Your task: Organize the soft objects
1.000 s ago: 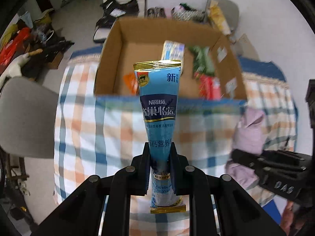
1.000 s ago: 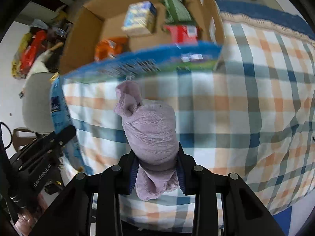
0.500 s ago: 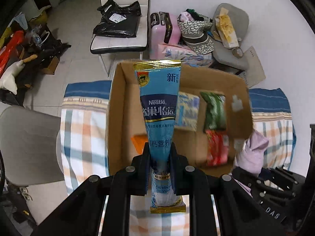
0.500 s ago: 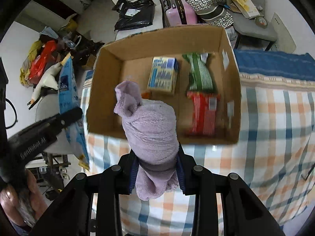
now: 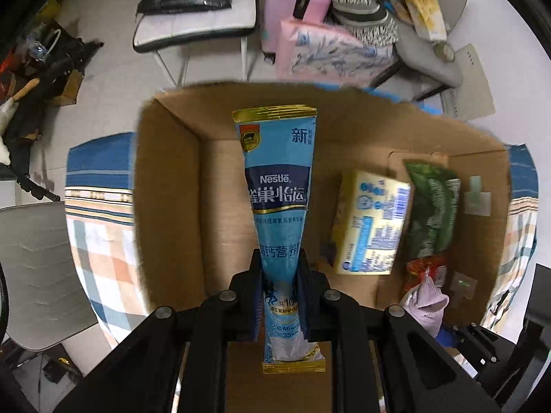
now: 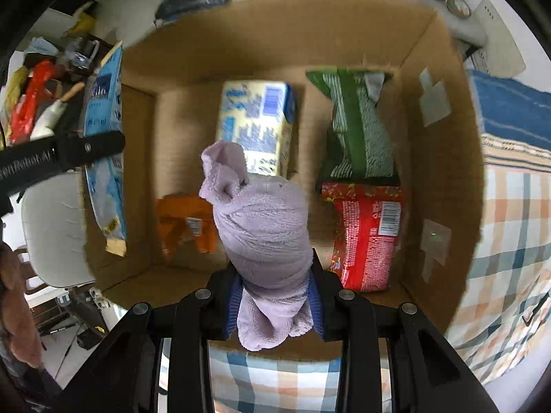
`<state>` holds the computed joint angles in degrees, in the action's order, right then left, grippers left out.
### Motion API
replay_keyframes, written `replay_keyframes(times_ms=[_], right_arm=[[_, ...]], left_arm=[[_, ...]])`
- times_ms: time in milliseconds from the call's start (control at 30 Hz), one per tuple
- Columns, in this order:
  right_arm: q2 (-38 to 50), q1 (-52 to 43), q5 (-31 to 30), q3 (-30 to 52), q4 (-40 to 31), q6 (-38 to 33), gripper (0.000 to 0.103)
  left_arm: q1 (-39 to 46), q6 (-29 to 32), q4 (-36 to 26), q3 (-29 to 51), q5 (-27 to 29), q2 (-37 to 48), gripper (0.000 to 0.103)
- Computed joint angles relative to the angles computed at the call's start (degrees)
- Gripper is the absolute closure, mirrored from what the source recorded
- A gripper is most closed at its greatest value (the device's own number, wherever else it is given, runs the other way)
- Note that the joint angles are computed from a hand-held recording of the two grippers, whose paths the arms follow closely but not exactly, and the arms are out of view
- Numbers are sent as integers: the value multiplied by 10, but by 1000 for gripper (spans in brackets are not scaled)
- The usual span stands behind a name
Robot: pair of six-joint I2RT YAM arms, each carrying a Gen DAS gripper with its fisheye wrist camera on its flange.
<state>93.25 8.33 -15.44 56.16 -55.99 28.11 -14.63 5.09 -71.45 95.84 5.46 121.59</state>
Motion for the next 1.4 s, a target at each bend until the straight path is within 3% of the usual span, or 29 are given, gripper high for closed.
replay_keyframes(times_ms=[167, 233, 400, 567, 800, 900, 967, 1033, 1067, 1200, 1267, 1400], right_arm=[[49, 2, -2, -5, 21, -7, 67], [70, -1, -8, 0, 20, -14, 65], [77, -2, -7, 6, 15, -23, 45], [59, -11, 9, 26, -10, -28, 37], [-11, -23, 58, 12, -36, -33, 22], [-48, -30, 69, -5, -45, -36, 20], [-78, -34, 77, -19, -52, -39, 15], [-117, -28, 82, -25, -75, -32, 12], [-126, -24, 83, -32, -72, -27, 12], [-160, -26, 90, -42, -82, -25, 9], [-171, -12, 96, -47, -79, -8, 4], [-208, -6, 112, -53, -99, 3, 3]], left_arm=[[-9, -2, 4, -2, -11, 25, 86], [-11, -9, -7, 7, -19, 34, 79], [-10, -18, -7, 9, -22, 27, 74], [-2, -29, -5, -3, -10, -3, 71], [9, -29, 44, -110, -3, -139, 54], [12, -27, 57, -160, -9, -207, 50], [12, -28, 67, -193, -11, -250, 37], [8, -29, 73, -216, -23, -287, 15], [3, -32, 74, -224, -30, -303, 12], [-5, -36, 75, -253, -47, -357, 4], [-9, -41, 76, -266, -52, -380, 4], [-15, -55, 75, -286, -60, -414, 3]])
